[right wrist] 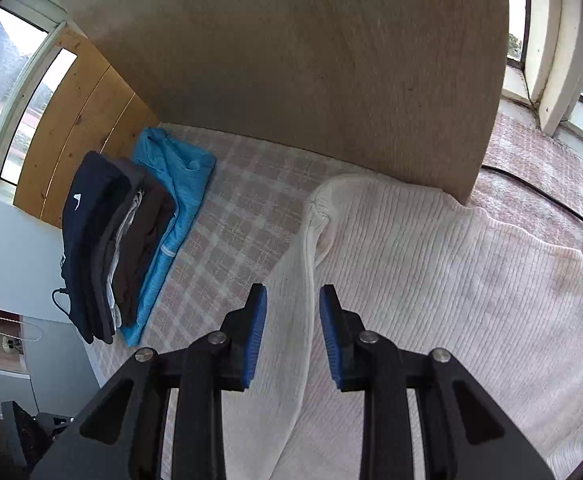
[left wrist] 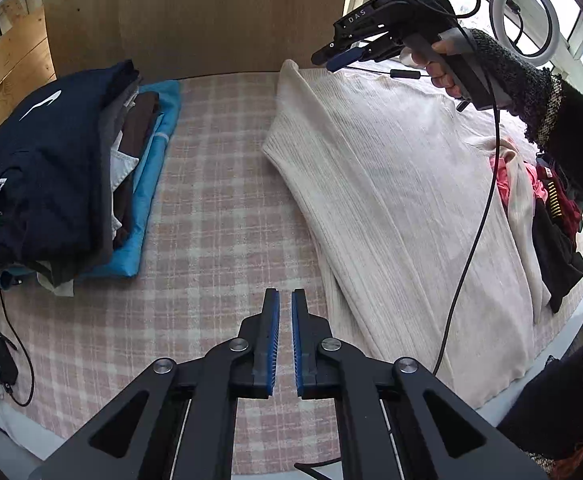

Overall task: Fold clothes
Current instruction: 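Grasp the cardigan side with the right gripper and fold it over the sleeve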

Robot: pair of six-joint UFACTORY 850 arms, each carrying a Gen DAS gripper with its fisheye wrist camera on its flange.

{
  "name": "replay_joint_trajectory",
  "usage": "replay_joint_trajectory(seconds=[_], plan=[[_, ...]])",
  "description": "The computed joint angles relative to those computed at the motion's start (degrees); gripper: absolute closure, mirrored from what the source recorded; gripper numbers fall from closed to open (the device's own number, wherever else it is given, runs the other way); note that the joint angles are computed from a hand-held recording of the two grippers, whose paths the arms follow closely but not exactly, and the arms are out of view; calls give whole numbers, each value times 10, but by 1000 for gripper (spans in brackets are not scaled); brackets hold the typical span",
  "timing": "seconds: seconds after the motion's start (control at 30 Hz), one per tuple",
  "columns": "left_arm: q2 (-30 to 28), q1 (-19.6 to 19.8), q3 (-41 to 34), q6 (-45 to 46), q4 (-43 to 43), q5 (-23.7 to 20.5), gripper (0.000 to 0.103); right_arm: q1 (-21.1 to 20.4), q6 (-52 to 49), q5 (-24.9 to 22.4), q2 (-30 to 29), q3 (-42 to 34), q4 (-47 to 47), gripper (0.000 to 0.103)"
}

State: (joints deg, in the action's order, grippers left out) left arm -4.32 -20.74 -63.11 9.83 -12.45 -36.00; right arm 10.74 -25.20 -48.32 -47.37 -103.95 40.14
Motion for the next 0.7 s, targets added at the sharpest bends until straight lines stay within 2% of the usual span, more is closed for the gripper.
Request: replay_joint_trajectory(seconds=[0.07,0.13,0.2,0.23,0.27,0.47,0.63,0.7], plan=[[-41,8,-32,33,-26,5,97,6,24,-25,-36,-45,-18,76],[-69,18,-51,81,-63,8,97,22,72,-34,-72,-90,-90,76],[-97,21,-72,112,-77,2,97,23,53,-55,-86,-102,-92,77],[-110,22,-81,121,-81,-2,97,20,33,-64,-87,-99,-79,90],[-122,23,-91,129,-83,-7,97,16,20,-64,-82,-90,-73,98],[-166,28,-117,208,-144,-27,97,-13,-11,-52,-50,-43,-41,99],[-196,18,-149,248,-175,-32,97,-19,2,-63,-56,-51,-53,99],[-211,13,-167,253,-183,-36,94,-17,8,-71,-63,-60,-54,99]])
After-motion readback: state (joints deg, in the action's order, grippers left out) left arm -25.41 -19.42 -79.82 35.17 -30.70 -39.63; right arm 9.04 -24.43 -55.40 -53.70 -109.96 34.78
